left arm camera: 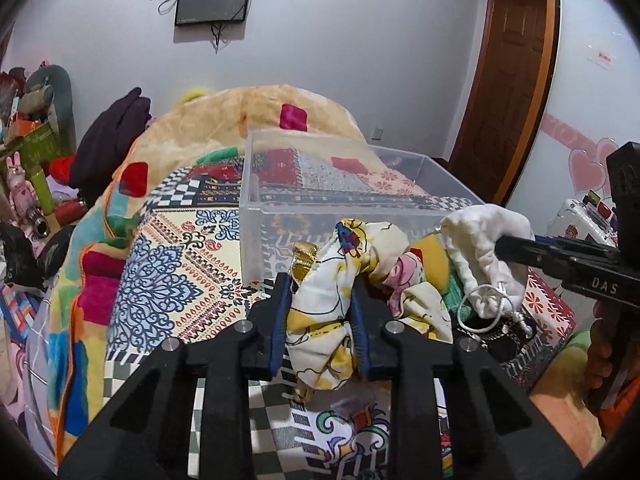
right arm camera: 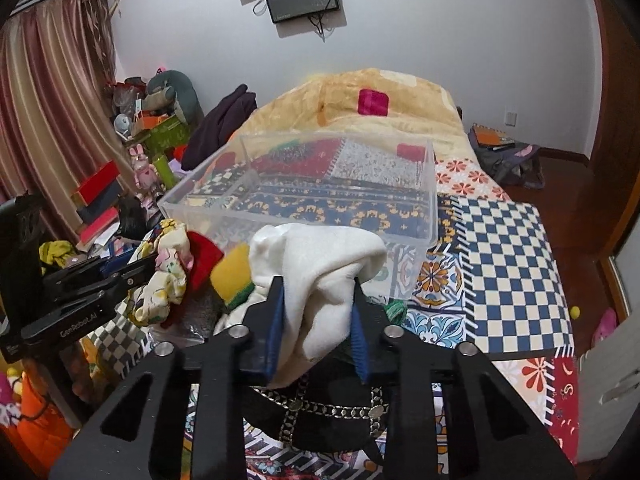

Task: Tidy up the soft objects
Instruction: 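Grasp the floral scrunchie with the left tool while the right tool grasps the white cloth, then carry scrunchie and white cloth over the clear box and open both tools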

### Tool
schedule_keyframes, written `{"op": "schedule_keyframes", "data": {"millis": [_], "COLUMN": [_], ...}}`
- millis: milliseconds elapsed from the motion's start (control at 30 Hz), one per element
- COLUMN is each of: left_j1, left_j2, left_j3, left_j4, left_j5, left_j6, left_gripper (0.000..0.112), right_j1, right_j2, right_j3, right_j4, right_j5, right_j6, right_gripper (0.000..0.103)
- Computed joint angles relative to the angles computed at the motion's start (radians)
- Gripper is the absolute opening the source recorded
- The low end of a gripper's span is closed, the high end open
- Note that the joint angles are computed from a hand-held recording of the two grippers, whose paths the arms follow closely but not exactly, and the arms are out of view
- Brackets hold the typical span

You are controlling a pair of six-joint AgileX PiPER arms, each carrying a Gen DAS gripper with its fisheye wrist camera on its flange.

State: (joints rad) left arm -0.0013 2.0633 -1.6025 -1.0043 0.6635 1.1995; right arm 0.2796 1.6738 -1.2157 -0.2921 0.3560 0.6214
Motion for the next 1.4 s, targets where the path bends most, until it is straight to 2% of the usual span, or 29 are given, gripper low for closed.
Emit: {"op": "schedule_keyframes", "data": {"millis": [100,333,500,633,700,833,967,1100,1167,1233,1300,1400], "left_j1": [0.004,0.001,0.008,0.015,0.024,0.026,-0.02,-0.064,-0.068,-0.063,-0.052,-0.035], "left_j2": [-0.017,-0.003,-0.027,-0.054,-0.063,-0.061,-0.036,0.033,0.04,0.031,0.017,-0.004], "left_j3": [0.013,-0.001,0.041,0.075,0.08,0.039,-0.007,-0.087,-0.077,-0.058,-0.038,-0.005], "left_j4": [-0.004,0.1,0.077,0.051,0.023,-0.012,0.009,0.136,0.148,0.137,0.11,0.051], "left_j5": [-0.011,-0.01,-0.04,-0.06,-0.043,0.043,0.046,0.055,0.038,0.02,0.007,-0.003], "left_j6": [0.018,-0.065,-0.031,0.01,0.033,0.046,0.031,-0.088,-0.098,-0.088,-0.067,0.006], "left_gripper": [0.028,0.028,0.028,0.021,0.019,0.018,0.018,0.021,0.027,0.037,0.041,0.041], "right_j1": [0.003,0.011,0.02,0.023,0.025,0.028,0.031,0.029,0.029,0.028,0.027,0.054], "right_j2": [-0.016,-0.043,-0.05,-0.06,-0.066,-0.073,-0.076,-0.078,-0.077,-0.063,-0.022,0.048], "right_j3": [0.002,0.019,0.022,0.032,0.035,0.039,0.042,0.046,0.047,0.036,0.001,-0.057], "right_j4": [-0.048,-0.083,-0.114,-0.14,-0.149,-0.157,-0.143,-0.126,-0.102,-0.018,0.122,0.094], "right_j5": [-0.002,-0.027,-0.034,-0.04,-0.043,-0.048,-0.053,-0.062,-0.069,-0.077,-0.069,-0.015], "right_j6": [0.042,0.062,0.084,0.107,0.117,0.126,0.117,0.096,0.07,-0.022,-0.179,-0.182], "right_gripper": [0.021,0.021,0.021,0.021,0.021,0.021,0.021,0.021,0.021,0.021,0.021,0.021]}}
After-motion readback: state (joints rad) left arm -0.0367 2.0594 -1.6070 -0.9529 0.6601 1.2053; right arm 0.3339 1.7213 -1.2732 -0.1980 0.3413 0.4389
